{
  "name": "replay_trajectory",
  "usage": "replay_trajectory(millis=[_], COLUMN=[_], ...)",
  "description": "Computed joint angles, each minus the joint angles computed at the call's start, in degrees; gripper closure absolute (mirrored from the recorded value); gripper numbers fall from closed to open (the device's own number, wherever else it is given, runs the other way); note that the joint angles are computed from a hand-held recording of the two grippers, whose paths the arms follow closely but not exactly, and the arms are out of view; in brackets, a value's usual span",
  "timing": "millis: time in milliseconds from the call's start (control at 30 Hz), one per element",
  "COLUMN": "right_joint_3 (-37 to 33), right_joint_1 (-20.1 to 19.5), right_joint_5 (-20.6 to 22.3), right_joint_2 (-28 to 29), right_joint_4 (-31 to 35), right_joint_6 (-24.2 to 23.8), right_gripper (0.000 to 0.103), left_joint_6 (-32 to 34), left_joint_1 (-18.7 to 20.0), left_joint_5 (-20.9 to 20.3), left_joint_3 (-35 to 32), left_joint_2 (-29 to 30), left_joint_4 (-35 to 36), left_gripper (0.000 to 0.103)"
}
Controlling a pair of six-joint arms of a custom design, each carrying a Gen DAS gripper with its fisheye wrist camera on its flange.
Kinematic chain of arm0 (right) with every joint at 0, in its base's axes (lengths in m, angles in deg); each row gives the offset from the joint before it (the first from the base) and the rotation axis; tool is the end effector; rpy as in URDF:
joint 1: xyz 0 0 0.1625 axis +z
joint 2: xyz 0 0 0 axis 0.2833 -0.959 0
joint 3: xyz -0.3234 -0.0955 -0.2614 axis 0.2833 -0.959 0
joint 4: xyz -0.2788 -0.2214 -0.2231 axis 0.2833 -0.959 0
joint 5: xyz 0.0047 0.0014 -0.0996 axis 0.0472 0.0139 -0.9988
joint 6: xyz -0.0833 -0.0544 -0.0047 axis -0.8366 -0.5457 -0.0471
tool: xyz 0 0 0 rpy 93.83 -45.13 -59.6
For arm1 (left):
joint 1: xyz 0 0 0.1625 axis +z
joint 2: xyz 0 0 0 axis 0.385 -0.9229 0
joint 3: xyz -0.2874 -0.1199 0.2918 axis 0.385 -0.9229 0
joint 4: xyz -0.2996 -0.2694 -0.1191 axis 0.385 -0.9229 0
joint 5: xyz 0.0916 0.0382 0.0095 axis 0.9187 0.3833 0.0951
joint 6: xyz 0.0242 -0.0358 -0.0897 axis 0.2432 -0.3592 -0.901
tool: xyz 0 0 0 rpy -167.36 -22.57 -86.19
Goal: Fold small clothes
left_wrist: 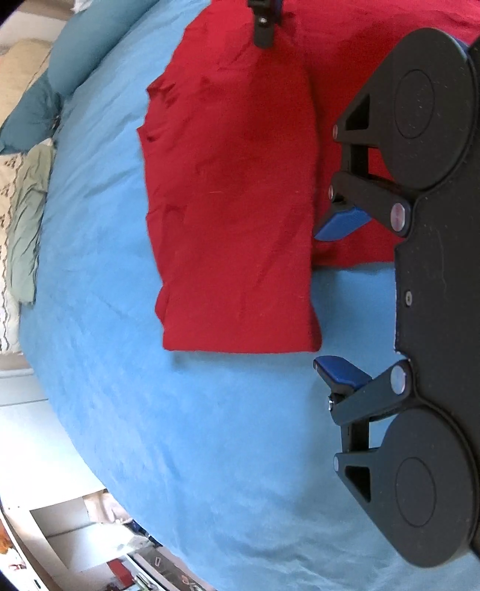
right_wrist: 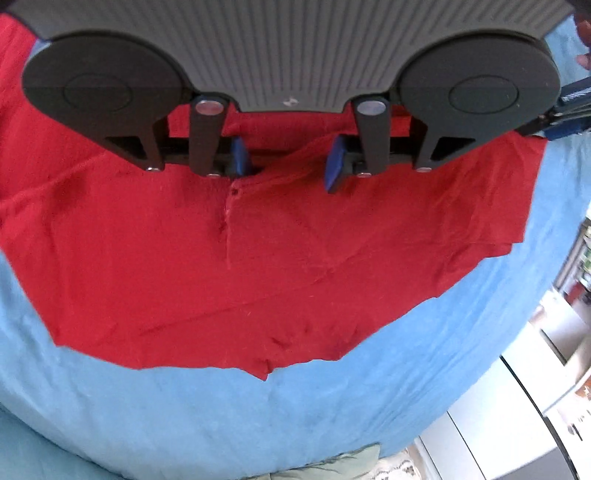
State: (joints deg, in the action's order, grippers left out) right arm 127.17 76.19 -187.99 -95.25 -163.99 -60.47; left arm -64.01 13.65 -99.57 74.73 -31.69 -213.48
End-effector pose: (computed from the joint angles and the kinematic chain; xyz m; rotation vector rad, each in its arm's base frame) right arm 0.1159 -0.5214 0.1513 0.2168 -2.5196 0.8285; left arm -0.1869 -0.4042 0.1472 0.2486 2.2367 -0.7327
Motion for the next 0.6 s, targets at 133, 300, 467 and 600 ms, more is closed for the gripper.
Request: replay_trajectory(millis=[133,300,467,600], right_joint_3=[-0.68,-2.77,-4.67,-5.11], right_joint_1=[0.68,3.19,3.44,1.00], right_joint_5=[-1.57,-4.97,-7.75,-10.01], right_joint_2=[1.13,0.69,-2.46,-4.76], right_joint_4=[-2.00,-3.21,-8.07,-7.03], right_joint_6=[0.82,-2.74,-11.88,-16.20], right_gripper=[0.054,0.083,0.083,0.083], left_joint_6=[1.20,2.42,5.02,8.16], left_joint_1=[0.30,0.79,1.11,1.53], left_joint_5=[-0.24,-0.18,-0.90,0.45], left_joint_3=[0.19,-0.04,-0.85,-2.02], left_joint_2=[0.05,0.35,2.60,6.75], left_joint_4=[0.09,-0.09,-3.90,-8.40], left_gripper=[0.029,0.029,0.029,0.029])
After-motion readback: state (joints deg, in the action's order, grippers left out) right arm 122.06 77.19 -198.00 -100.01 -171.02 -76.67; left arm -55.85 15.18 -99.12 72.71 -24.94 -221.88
